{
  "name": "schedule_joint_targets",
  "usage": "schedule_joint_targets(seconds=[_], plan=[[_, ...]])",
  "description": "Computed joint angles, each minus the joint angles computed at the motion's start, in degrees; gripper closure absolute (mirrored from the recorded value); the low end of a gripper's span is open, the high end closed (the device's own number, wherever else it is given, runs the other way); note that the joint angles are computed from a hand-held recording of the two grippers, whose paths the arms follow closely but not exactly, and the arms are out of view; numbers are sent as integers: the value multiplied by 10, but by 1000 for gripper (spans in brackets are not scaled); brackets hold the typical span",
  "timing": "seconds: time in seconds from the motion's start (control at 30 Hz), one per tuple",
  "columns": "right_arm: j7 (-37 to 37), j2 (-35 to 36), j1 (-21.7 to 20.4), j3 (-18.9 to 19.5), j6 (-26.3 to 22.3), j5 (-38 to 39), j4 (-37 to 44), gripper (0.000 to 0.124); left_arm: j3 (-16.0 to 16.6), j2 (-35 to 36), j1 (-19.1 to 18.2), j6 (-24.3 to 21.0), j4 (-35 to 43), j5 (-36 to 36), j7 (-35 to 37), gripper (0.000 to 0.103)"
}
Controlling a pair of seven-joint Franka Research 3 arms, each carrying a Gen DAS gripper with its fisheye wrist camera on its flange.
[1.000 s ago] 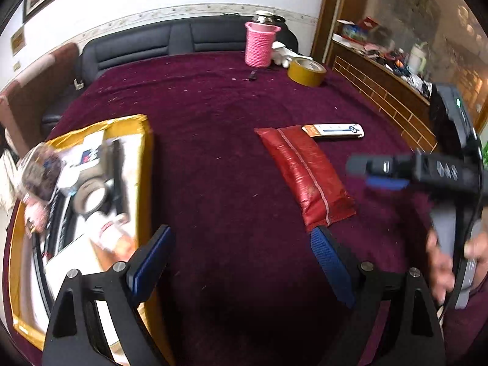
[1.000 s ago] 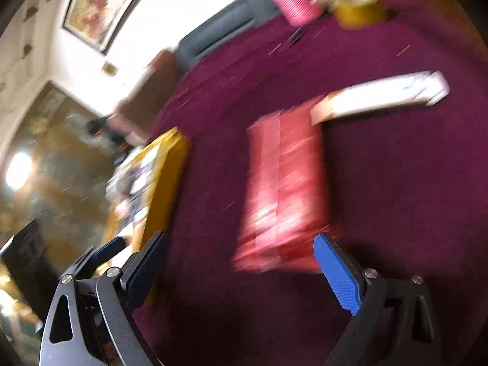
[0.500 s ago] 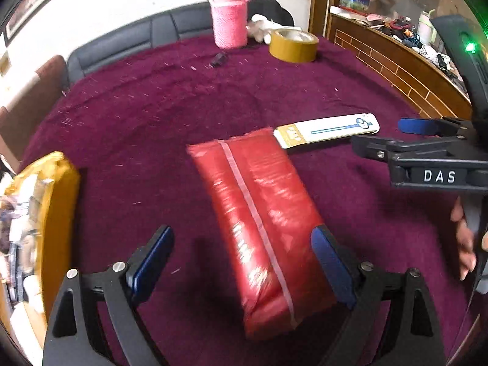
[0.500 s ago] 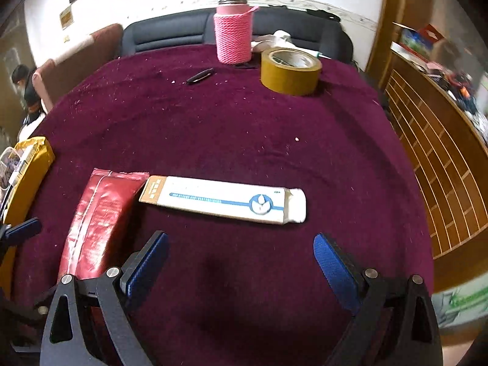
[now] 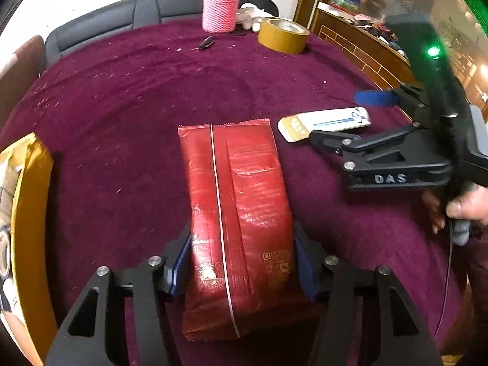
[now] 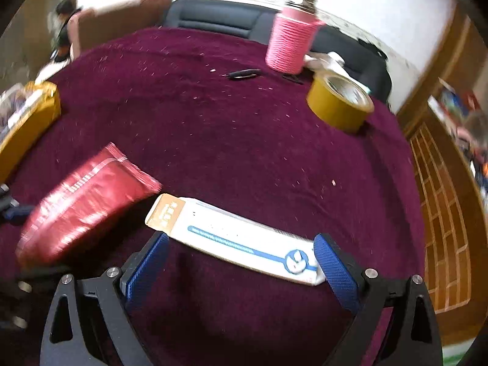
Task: Organize objects
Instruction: 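Grasp the red foil pouch with left while right grasps the white-orange ointment box, then carry the red pouch to the tray with left while right carries the ointment box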
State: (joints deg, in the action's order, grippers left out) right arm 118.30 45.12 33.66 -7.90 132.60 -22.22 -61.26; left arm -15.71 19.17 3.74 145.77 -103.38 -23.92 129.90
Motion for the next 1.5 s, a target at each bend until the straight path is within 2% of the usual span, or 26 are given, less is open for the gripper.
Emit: schedule_joint_targets(seconds=[0.17,0.23,0.33,0.37,0.4,0.5,0.6,0.63,0.67,0.7,0.73,0.83,1.0,1.17,1.33,1.5], plan=[[-75,52,-10,10,-40,11,81,26,6,-21,9,-11,-24,-6,21,47],[-95,57,-21,17,-33,29,88,26,10,-28,9,-12,-31,-6,24,47],[-78,65,-64,54,-50,124,107,29,17,-30,2,-4,-37,6,23,45],[-61,51,-69,56,-31,143,81,33,20,-30,-3,0,-38,18,18,44],[-48,38,-59,42,-19,134,57,38,22,-29,-8,6,-40,30,13,42],[-14,11,-46,30,-18,131,19,52,24,-30,-21,43,-53,67,-1,33],[20,-20,-33,23,-5,117,-29,69,9,-19,-13,77,-53,48,7,28],[32,-30,-29,21,1,110,-45,77,5,-17,-10,88,-54,45,8,30],[47,-38,-23,19,6,103,-59,83,-1,-18,-6,98,-58,37,12,46],[57,-45,-21,18,9,99,-70,95,-12,-20,6,94,-58,17,29,52],[69,-51,-18,18,11,93,-79,100,-19,-22,16,75,-54,-1,38,54],[98,-73,-19,27,43,96,-120,104,-23,-42,40,37,-60,-71,77,58],[160,-132,-5,31,123,84,-206,104,2,-94,57,-3,-88,-185,145,58],[194,-164,7,42,184,81,-236,104,47,-159,66,-25,-123,-302,235,58],[187,-144,25,62,199,95,-180,103,112,-198,66,-29,-145,-360,277,58],[157,-65,52,76,169,121,-42,103,158,-192,81,-12,-139,-379,284,58]])
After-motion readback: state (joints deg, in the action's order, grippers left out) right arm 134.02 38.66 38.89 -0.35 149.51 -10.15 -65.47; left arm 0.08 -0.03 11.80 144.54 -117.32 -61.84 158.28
